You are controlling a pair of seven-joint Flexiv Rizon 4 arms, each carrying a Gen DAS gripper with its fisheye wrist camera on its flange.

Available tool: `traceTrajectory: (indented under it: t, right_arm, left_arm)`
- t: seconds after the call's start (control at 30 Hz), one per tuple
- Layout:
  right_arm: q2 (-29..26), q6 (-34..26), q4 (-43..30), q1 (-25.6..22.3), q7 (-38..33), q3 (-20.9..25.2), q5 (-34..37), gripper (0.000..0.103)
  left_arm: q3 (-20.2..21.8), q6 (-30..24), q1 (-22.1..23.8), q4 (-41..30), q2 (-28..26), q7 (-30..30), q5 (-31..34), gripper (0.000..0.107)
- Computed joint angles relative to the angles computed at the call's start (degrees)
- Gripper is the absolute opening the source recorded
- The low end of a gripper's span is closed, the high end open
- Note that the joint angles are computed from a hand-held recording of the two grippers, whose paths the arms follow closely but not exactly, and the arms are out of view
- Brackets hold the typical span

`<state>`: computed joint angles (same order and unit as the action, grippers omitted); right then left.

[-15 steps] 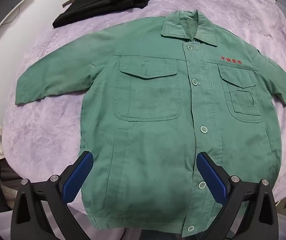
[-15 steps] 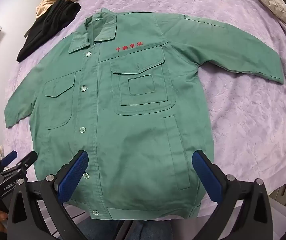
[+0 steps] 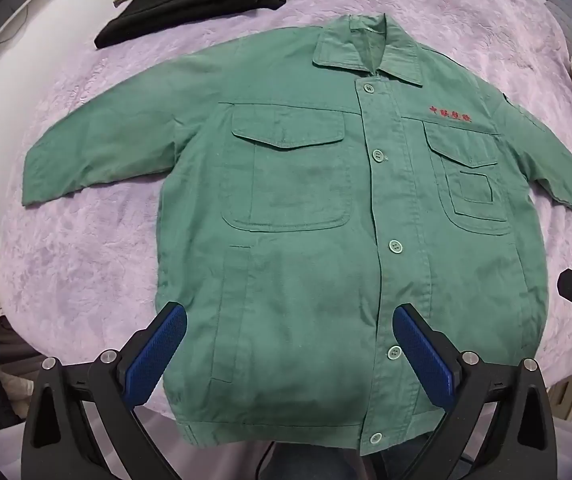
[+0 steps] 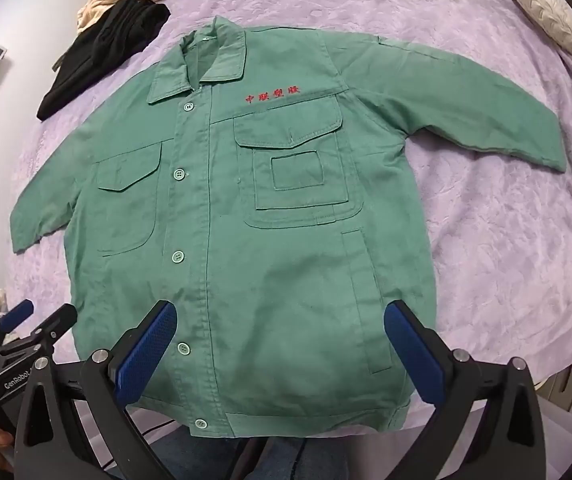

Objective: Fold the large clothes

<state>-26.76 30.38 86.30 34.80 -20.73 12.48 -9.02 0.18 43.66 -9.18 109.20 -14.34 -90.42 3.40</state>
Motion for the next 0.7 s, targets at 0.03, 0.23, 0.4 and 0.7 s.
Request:
traceTrajectory:
  t: [0.03,0.23,0.4,0.7]
  right_arm:
    - [-0.04,-0.02,-0.15,0.04,-0.12,-0.01,-0.07,0.103]
    - [-0.14,-0.49,-0.69,0.21,-0.26,-0.15,-0.34,0.103]
    - [-0.2,-0.78,-0.98,0.19,-0.53,-0.14,-0.32,0.103]
    - [-0.4,-1.15,-1.39,0.3,-0.33,-0.23,-0.24,0.103]
  left_arm:
    - [0.04,0.1,-0.1,-0.02,0.09,-0.15,0.27,0.103]
    - [-0.3,0.68,0.09,0.61,0.67,0.86,-0.98,0.103]
    - [-0.44,0.55,-0.22,0.36,0.94,0.75,-0.78,0.103]
    - [-0.41,0.41,-0.26,0.02,0.94,0.33,-0.77,0.103]
